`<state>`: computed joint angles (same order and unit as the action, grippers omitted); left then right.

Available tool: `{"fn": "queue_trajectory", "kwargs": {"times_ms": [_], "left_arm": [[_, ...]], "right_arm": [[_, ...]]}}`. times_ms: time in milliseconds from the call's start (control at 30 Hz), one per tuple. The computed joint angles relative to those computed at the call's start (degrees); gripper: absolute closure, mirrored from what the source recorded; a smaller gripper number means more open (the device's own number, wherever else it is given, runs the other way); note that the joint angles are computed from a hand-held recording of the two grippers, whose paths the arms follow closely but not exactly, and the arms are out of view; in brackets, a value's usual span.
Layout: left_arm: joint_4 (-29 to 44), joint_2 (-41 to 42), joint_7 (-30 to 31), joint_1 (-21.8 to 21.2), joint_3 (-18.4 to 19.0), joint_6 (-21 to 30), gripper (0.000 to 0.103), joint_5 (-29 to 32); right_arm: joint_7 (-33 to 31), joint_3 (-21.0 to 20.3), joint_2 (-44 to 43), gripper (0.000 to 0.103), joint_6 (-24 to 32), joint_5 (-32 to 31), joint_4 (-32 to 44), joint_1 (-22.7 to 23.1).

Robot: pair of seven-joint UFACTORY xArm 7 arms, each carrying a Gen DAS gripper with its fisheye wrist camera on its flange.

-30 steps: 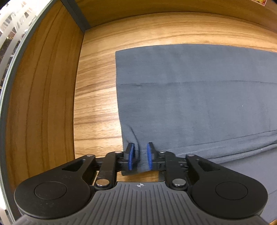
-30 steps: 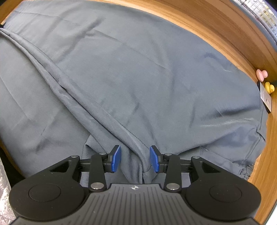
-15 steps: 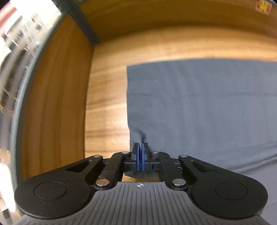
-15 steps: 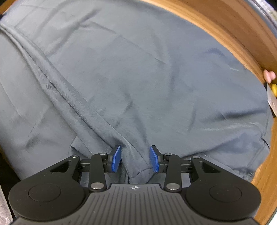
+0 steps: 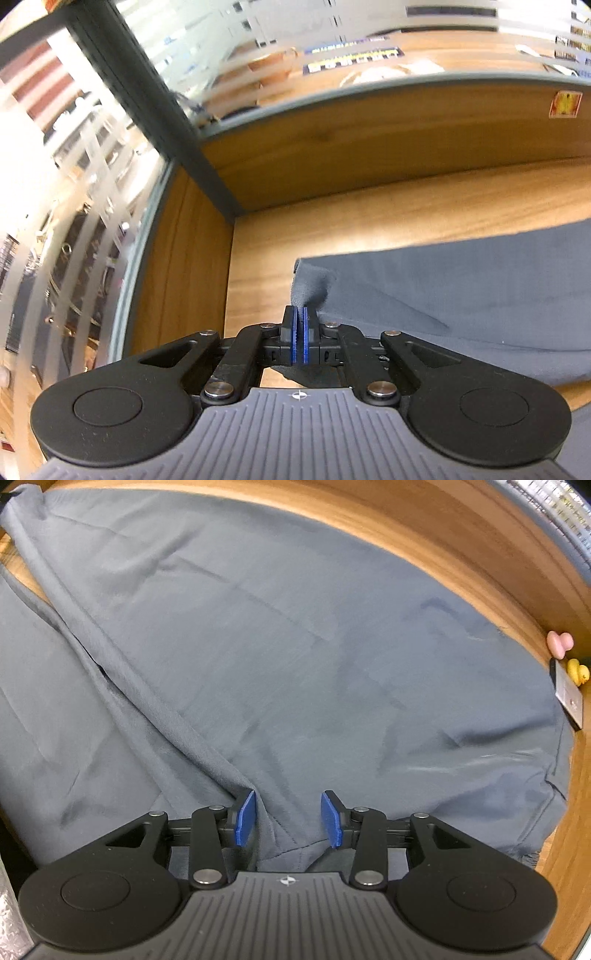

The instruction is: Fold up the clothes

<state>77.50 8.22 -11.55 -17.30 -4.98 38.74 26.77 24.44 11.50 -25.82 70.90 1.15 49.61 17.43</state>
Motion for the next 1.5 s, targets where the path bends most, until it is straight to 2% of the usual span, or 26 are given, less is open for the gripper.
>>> {"fn": "queue_trajectory", "kwargs": {"times_ms": [267, 400, 600, 733, 900, 1167, 1500], "left_arm": [[-0.69, -1.55, 0.49, 0.23, -0.15, 1.96, 0.099, -0.03], [-1.51, -3.02, -0.17, 0.59, -0.42, 1.98, 0.099, -0.42], [-2.06, -4.27, -0.21, 1.19, -0.96, 1.05, 0.099, -0.77], [-2.14, -4.27, 0.38, 1.51, -1.08, 0.07, 0.099, -1.14], [-2.78, -4.49, 1.37, 1.76, -1.05, -0.61, 0.099, -1.83], [-4.91, -4.93, 2.42, 2.68, -0.86, -2.34, 0.099, -3.19], [-5.41, -5.37, 1.48, 3.01, -0.9, -4.55, 0.099, -3.03]], "right_arm": [[0.12, -0.85, -4.08, 0.058, -0.5, 0.75, -1.7, -0.68], [-1.3, -1.66, -3.33, 0.058, -4.1, 3.33, -1.15, -0.4], [-6.81, -0.94, 6.07, 0.058, -9.49, 3.46, 4.13, 1.07], [-8.18, -0.53, 12.74, 0.058, -14.02, 2.57, 8.45, 1.46], [-12.0, -0.2, 23.64, 0.058, -18.37, 2.73, 17.43, 3.1], [-16.39, 0.2, 32.9, 0.058, -19.65, 6.6, 25.68, 5.07], [-17.91, 0.46, 36.52, 0.058, -18.76, 8.68, 28.72, 6.07]]}}
